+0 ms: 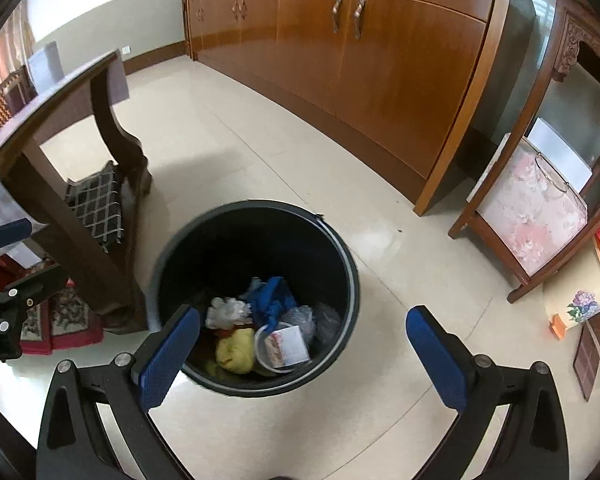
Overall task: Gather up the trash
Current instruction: 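Carry tissues and cloth over the black bucket and open both tools to drop them, then move both tools back toward the table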
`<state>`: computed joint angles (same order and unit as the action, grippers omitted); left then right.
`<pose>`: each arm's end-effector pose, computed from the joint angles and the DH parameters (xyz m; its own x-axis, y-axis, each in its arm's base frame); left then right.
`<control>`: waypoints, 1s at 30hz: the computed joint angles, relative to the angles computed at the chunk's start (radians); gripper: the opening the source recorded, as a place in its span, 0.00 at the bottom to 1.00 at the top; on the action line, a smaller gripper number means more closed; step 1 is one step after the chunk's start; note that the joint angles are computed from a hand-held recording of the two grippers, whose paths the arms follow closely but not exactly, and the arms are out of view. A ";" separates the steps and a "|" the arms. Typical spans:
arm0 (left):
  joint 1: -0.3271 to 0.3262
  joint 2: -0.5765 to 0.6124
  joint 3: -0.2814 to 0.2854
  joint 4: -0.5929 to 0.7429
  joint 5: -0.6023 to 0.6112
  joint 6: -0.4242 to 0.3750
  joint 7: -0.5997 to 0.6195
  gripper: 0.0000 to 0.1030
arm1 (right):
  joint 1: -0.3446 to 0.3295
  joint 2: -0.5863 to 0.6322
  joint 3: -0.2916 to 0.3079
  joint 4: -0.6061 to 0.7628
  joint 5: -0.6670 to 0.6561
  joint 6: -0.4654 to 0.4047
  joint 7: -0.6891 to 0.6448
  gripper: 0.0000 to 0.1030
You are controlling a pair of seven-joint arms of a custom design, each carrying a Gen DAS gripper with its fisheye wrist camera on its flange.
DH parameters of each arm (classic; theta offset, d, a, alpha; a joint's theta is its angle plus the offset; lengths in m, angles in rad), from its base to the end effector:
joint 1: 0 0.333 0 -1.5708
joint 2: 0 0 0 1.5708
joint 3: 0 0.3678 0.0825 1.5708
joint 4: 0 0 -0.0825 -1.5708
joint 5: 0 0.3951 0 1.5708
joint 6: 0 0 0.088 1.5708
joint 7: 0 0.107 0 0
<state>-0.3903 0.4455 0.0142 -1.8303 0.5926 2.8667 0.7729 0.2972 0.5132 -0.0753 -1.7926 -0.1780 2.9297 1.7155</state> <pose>0.6520 -0.2923 0.3889 -0.1084 -0.9941 0.0065 -0.7900 0.0822 -0.6076 0.7116 0.1809 0.3734 0.2305 -0.9694 0.0842 -0.7760 -0.2354 -0.5852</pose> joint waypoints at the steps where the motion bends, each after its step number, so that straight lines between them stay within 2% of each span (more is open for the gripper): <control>1: -0.009 -0.011 0.013 -0.014 0.012 0.004 -0.016 0.96 | 0.001 -0.010 0.002 -0.010 0.001 0.008 0.001 1.00; 7: -0.026 -0.062 0.038 -0.057 0.084 0.003 -0.102 0.96 | 0.011 -0.061 0.013 -0.062 0.012 0.058 0.007 1.00; 14: -0.013 -0.118 0.027 -0.102 0.189 0.000 -0.209 0.96 | 0.040 -0.103 0.002 -0.092 0.010 0.085 0.037 1.00; 24: 0.044 -0.206 -0.015 -0.173 0.336 -0.012 -0.370 0.96 | 0.148 -0.167 -0.098 -0.145 -0.109 0.127 0.162 1.00; 28: 0.075 -0.270 -0.030 -0.220 0.425 -0.048 -0.458 0.96 | 0.144 -0.198 -0.079 -0.162 -0.135 0.160 0.171 1.00; 30: 0.098 -0.305 -0.037 -0.244 0.467 -0.067 -0.512 0.96 | 0.120 -0.202 -0.037 -0.157 -0.118 0.176 0.147 1.00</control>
